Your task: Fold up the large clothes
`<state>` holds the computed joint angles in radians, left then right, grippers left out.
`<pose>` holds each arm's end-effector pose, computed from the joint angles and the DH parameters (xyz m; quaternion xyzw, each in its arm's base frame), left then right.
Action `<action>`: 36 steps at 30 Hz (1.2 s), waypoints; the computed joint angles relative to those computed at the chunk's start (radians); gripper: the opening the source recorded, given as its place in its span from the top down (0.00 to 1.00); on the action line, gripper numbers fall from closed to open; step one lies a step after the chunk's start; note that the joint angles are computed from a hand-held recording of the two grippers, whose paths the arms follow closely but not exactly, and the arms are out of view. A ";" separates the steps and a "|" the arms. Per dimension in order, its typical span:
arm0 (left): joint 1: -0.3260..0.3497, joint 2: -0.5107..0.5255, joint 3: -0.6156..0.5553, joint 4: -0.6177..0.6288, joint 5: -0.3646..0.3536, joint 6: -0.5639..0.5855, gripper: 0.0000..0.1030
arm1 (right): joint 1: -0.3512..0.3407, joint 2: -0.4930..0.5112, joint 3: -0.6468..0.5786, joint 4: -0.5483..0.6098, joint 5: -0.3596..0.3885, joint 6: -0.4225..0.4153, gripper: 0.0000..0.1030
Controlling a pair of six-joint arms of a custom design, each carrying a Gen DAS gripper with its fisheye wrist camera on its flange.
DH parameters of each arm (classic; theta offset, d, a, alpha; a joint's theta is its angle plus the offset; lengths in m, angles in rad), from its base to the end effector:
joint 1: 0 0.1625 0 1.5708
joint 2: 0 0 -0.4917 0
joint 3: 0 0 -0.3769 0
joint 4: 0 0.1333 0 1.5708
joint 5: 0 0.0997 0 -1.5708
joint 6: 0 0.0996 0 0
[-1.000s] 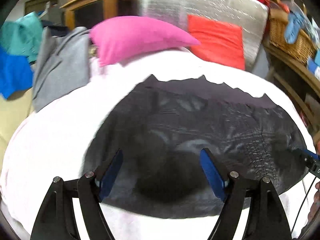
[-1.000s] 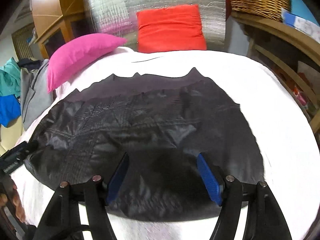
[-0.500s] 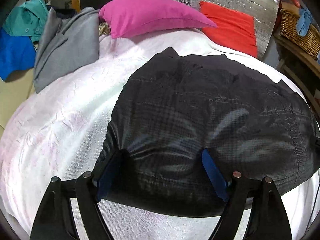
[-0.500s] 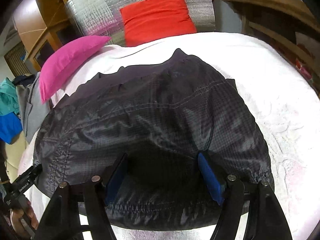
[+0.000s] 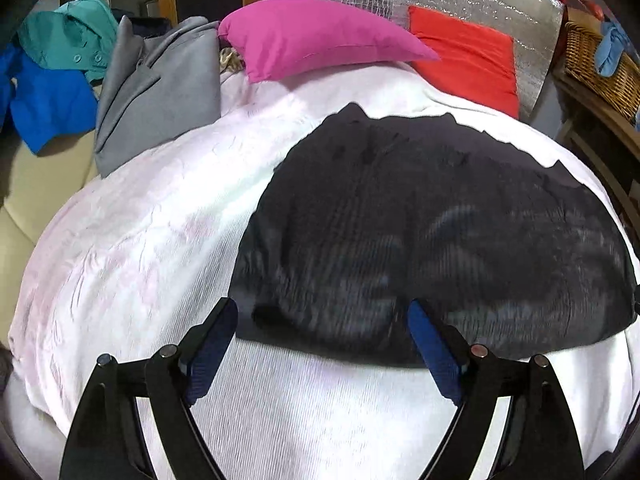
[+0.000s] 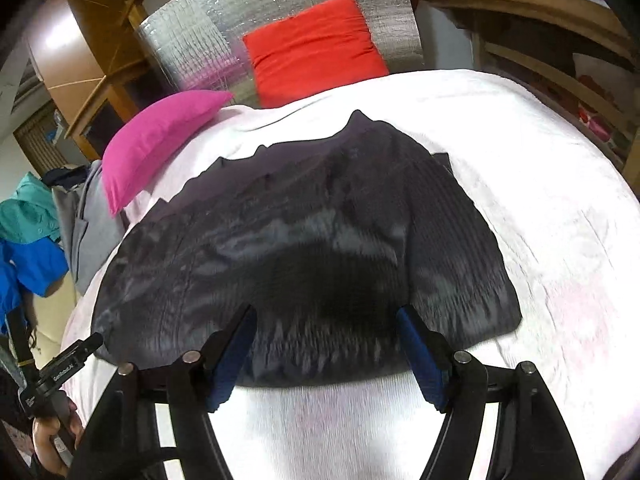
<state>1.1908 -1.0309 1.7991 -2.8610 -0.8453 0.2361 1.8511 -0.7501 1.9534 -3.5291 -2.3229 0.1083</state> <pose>-0.0550 -0.6752 0.3075 0.1866 0.8885 -0.2653 0.3246 0.2336 -0.5754 0.1613 -0.0606 -0.8731 0.4023 0.2688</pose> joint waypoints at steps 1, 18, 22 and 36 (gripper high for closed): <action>0.002 -0.004 0.004 0.003 -0.002 -0.004 0.14 | -0.001 -0.002 0.009 -0.007 -0.001 0.010 0.27; 0.040 0.032 -0.055 0.102 -0.013 -0.064 0.14 | -0.075 -0.034 0.010 0.057 0.084 0.113 0.25; 0.040 0.009 -0.063 0.097 -0.036 -0.054 0.14 | -0.066 -0.070 0.035 0.024 0.094 0.114 0.25; 0.100 0.114 -0.410 0.442 -0.259 -0.027 0.14 | -0.218 -0.215 -0.024 0.268 0.290 0.141 0.25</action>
